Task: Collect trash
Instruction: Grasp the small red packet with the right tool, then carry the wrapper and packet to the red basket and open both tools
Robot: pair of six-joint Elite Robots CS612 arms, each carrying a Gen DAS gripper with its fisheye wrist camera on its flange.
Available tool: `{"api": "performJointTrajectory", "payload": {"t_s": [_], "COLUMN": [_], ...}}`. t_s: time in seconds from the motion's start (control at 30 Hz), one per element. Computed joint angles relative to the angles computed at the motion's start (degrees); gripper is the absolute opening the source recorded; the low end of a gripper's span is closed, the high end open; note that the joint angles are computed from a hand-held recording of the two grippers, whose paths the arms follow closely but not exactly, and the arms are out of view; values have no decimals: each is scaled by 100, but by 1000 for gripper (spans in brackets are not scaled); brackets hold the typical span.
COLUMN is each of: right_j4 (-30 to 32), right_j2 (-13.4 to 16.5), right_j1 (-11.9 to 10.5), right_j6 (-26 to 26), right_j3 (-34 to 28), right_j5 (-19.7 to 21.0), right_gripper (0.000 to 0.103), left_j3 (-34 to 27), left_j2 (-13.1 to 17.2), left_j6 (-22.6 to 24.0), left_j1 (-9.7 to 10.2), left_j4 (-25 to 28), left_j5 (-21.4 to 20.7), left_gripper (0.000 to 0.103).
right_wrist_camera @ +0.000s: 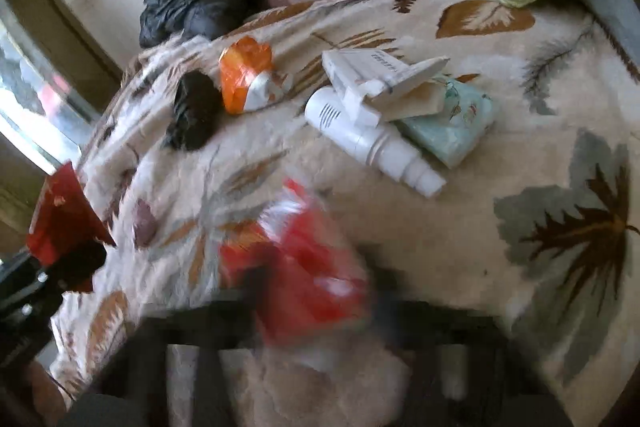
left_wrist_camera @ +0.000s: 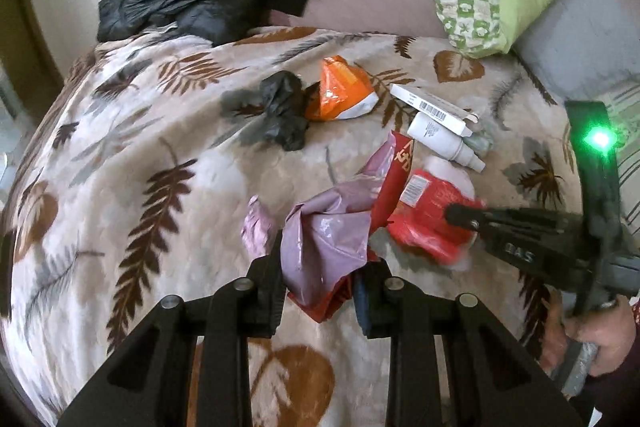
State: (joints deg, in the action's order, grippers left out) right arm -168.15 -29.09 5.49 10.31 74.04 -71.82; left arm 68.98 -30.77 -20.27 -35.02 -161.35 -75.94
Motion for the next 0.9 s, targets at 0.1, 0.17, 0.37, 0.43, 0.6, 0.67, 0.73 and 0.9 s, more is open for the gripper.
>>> {"api": "performJointTrajectory", "payload": {"t_s": [0.1, 0.17, 0.37, 0.43, 0.6, 0.67, 0.73, 0.9], "right_j4": [-193, -391, -988, -1144, -1503, -1691, -1804, -2130], "right_j2": [-169, -293, -674, -819, -1137, -1250, -1309, -1400], "right_j1": [30, 65, 5, -11, -63, -102, -143, -265], "right_j6": [-149, -242, -3, 34, 223, 361, 495, 936], "right_j3": [294, 495, 1176, 1443, 2092, 2361, 2528, 2858], "right_j5": [26, -95, 4, -48, -160, -242, -316, -443], "right_gripper": [7, 7, 5, 5, 5, 5, 5, 5], "left_j3": [152, 254, 669, 806, 1113, 1224, 1330, 1620], "left_j2": [-78, -140, -411, -491, -663, -720, -783, -949], "left_j6": [-201, -282, -230, -164, 12, 32, 1, 62], "left_j1": [10, -2, -114, -147, -281, -315, -335, -407], "left_j4": [-80, -83, -341, -505, -854, -968, -1019, -1196], "left_j5": [-48, -14, 216, 176, 243, 240, 215, 434], "left_gripper": [27, 27, 27, 27, 27, 27, 27, 27]}}
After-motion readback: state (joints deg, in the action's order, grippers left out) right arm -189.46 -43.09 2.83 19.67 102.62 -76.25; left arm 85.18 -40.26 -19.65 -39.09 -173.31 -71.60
